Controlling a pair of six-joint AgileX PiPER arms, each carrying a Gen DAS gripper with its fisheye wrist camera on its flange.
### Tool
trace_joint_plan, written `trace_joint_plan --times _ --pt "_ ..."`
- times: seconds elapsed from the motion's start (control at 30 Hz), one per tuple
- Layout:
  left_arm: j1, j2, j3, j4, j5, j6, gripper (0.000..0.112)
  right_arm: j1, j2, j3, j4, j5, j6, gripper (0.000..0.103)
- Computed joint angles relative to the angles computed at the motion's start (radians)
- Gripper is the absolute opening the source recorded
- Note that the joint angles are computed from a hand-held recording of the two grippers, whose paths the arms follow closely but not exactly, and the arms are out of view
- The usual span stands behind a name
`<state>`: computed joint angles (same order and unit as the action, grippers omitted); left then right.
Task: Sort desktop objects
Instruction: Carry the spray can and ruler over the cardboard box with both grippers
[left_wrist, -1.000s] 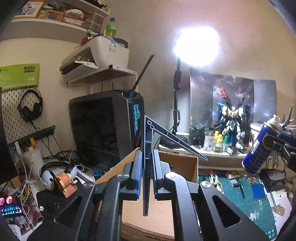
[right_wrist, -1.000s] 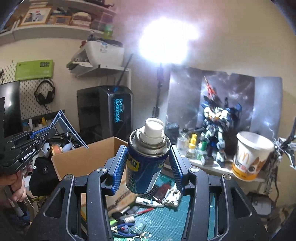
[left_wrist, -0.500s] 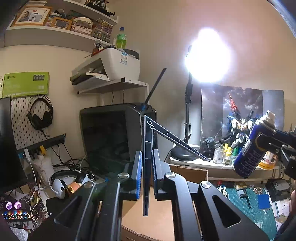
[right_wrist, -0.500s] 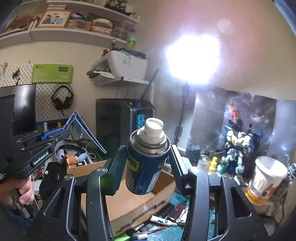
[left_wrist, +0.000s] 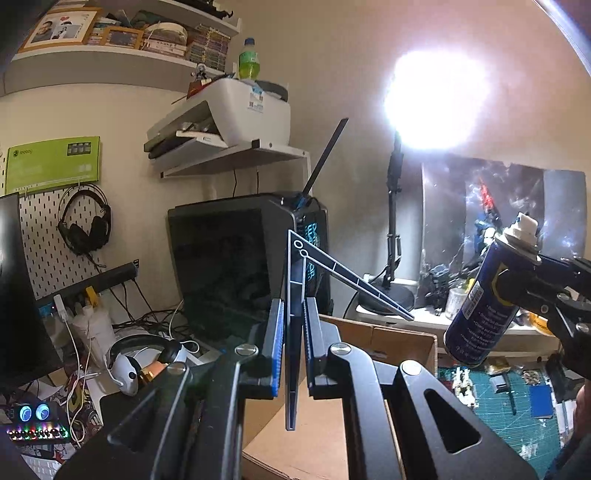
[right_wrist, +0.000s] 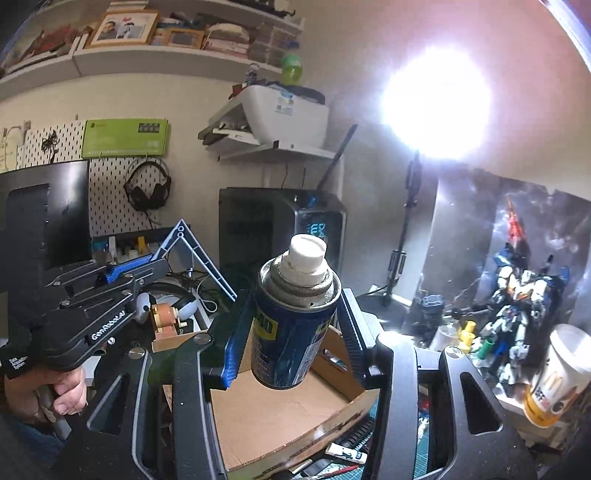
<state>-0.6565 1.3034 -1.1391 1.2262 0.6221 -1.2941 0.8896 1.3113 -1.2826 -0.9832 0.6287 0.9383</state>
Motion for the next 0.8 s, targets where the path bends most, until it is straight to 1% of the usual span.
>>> trace_joint_plan --times 0.1,0.23,0.27,0.4,0.5,0.6,0.7,0.8 --pt "0.043 0.047 -0.035 -0.059 -0.030 0.060 0.010 -0.032 0.040 -0.030 0.057 -0.029 -0.053 0.044" --pt "0.096 0.120 -0.081 -0.162 -0.065 0.154 0.010 -0.091 0.094 -0.069 0.182 -0.077 -0.157 0.044" --pt "0.109 0.140 -0.094 -0.193 -0.073 0.183 0.010 -0.113 0.115 -0.082 0.233 -0.091 -0.199 0.044" --pt "0.174 0.215 -0.139 -0.377 -0.121 0.354 0.010 -0.182 0.187 -0.128 0.406 -0.122 -0.343 0.044" --pt "0.214 0.276 -0.181 -0.508 -0.124 0.484 0.010 -0.228 0.245 -0.160 0.521 -0.129 -0.441 0.044" --pt "0.245 0.340 -0.240 -0.656 -0.100 0.652 0.010 -0.271 0.303 -0.195 0.643 -0.124 -0.545 0.044" --pt "0.268 0.424 -0.334 -0.801 -0.027 0.835 0.010 -0.305 0.375 -0.248 0.738 -0.092 -0.624 0.044" --pt "0.284 0.511 -0.436 -0.906 0.067 0.971 0.010 -0.332 0.451 -0.302 0.804 -0.054 -0.672 0.044"
